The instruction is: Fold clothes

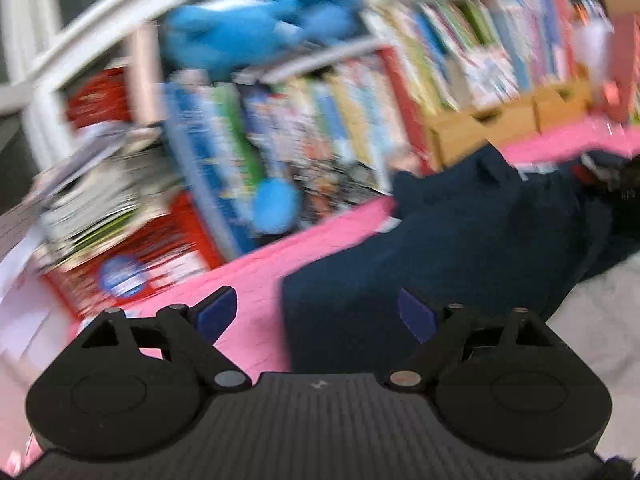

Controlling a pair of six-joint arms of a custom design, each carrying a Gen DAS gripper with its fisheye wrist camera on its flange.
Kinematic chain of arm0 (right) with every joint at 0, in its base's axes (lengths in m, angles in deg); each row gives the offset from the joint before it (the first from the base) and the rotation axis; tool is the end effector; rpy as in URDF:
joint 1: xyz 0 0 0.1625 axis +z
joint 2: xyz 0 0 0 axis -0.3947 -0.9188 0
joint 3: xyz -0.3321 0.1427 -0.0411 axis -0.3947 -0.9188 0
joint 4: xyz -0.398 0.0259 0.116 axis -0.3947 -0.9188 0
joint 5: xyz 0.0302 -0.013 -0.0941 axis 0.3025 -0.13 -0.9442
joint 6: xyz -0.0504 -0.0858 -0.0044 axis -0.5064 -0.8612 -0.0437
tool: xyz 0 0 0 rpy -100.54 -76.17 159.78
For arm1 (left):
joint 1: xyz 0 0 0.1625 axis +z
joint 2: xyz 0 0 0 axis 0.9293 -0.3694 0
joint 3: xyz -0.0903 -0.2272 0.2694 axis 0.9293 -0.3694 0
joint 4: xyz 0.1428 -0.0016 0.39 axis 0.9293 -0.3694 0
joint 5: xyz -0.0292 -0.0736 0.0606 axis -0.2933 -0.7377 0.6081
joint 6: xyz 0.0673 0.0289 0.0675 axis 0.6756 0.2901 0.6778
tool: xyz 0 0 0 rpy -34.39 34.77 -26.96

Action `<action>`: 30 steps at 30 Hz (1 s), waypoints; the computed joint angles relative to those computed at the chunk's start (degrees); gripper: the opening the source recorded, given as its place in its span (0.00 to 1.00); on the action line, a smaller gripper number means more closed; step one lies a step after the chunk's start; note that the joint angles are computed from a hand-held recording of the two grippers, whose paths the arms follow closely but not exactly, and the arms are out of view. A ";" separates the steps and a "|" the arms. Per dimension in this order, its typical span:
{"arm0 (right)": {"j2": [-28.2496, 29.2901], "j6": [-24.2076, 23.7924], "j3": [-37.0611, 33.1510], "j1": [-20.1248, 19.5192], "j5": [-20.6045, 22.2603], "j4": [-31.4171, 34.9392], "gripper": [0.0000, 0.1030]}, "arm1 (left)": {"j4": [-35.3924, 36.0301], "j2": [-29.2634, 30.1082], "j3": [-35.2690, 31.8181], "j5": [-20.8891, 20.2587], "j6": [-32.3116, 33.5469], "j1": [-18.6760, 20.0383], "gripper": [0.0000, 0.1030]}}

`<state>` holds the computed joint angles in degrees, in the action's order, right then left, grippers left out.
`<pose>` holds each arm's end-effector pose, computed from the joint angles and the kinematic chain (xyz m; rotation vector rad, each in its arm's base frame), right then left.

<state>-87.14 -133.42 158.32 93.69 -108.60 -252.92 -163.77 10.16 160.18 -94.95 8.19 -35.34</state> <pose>-0.0307 -0.4278 0.2688 0.3765 -2.0055 1.1245 -0.3199 -0.4623 0.0092 1.2232 1.8848 -0.9026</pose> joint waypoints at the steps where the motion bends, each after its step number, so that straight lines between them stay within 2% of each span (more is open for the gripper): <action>1: -0.06 0.30 -0.09 0.03 0.03 0.19 0.23 | 2.05 2.12 -2.15 0.82 0.96 0.66 0.81; 3: -0.26 1.39 -0.48 0.17 0.08 0.96 0.23 | -0.03 7.45 -6.36 4.47 7.02 2.50 0.80; 5: 0.07 1.56 -1.77 0.74 -0.02 2.45 0.23 | -7.78 12.74 -11.09 9.56 15.56 4.48 0.80; 6: 0.51 1.40 -2.59 1.18 -0.27 3.05 0.23 | -8.63 14.18 -13.66 12.46 16.47 5.45 0.80; 8: 2.04 0.90 -4.49 2.24 -0.96 3.72 0.23 | -4.26 13.42 -15.80 15.22 11.10 7.36 0.80; 10: 3.29 0.95 -5.96 2.91 -1.51 4.00 0.23 | 3.76 10.92 -15.66 17.31 2.99 8.34 0.72; 11: 3.53 0.95 -6.30 2.90 -1.39 3.95 0.23 | 4.33 10.38 -15.35 18.48 2.53 8.42 0.71; 13: 3.67 0.89 -6.78 2.63 -0.93 4.30 0.25 | -0.31 10.61 -15.36 20.23 6.13 8.32 0.71; 14: 3.21 0.75 -6.73 2.12 -0.40 5.12 0.26 | -1.56 9.87 -14.54 20.33 5.78 8.12 0.70; 15: 2.86 0.58 -6.66 1.72 -0.07 5.56 0.34 | -1.59 7.95 -12.44 18.77 3.02 7.69 0.69; 17: 2.36 0.20 -6.52 1.07 0.24 5.84 0.59 | -0.79 3.47 -7.68 13.64 -2.89 6.42 0.70; 18: 2.30 -0.08 -6.57 1.05 -0.37 5.66 0.82 | -0.63 1.55 -5.54 10.65 -4.28 5.57 0.69; 19: 2.04 -0.58 -6.37 1.15 -0.91 5.02 0.88 | -0.60 -0.08 -3.30 7.91 -4.47 4.61 0.70; 20: 1.45 -1.22 -5.82 1.08 -0.81 4.22 0.88 | -0.49 -1.50 -0.98 5.38 -3.79 3.54 0.72; 22: -1.46 -1.56 -3.74 0.44 1.15 3.75 0.88 | -1.73 -2.84 3.41 3.10 0.34 1.30 0.80; 25: -7.10 0.22 -0.09 -1.13 6.55 4.79 0.88 | -2.34 -0.17 5.21 5.80 6.66 0.14 0.80; 27: -9.66 -0.02 1.72 -1.56 9.47 5.60 0.85 | -4.31 1.73 5.32 8.10 8.11 0.90 0.81; 28: -9.61 -1.19 2.38 -1.18 9.64 4.01 0.84 | -5.48 1.65 5.59 8.12 7.87 1.34 0.83; 29: -9.17 -2.52 3.00 -0.98 10.08 1.73 0.78 | -4.25 0.74 5.99 8.03 5.86 1.70 0.83; 30: -9.00 -3.07 3.31 -0.87 10.52 0.90 0.67 | -2.66 -0.28 6.39 7.95 3.61 2.05 0.83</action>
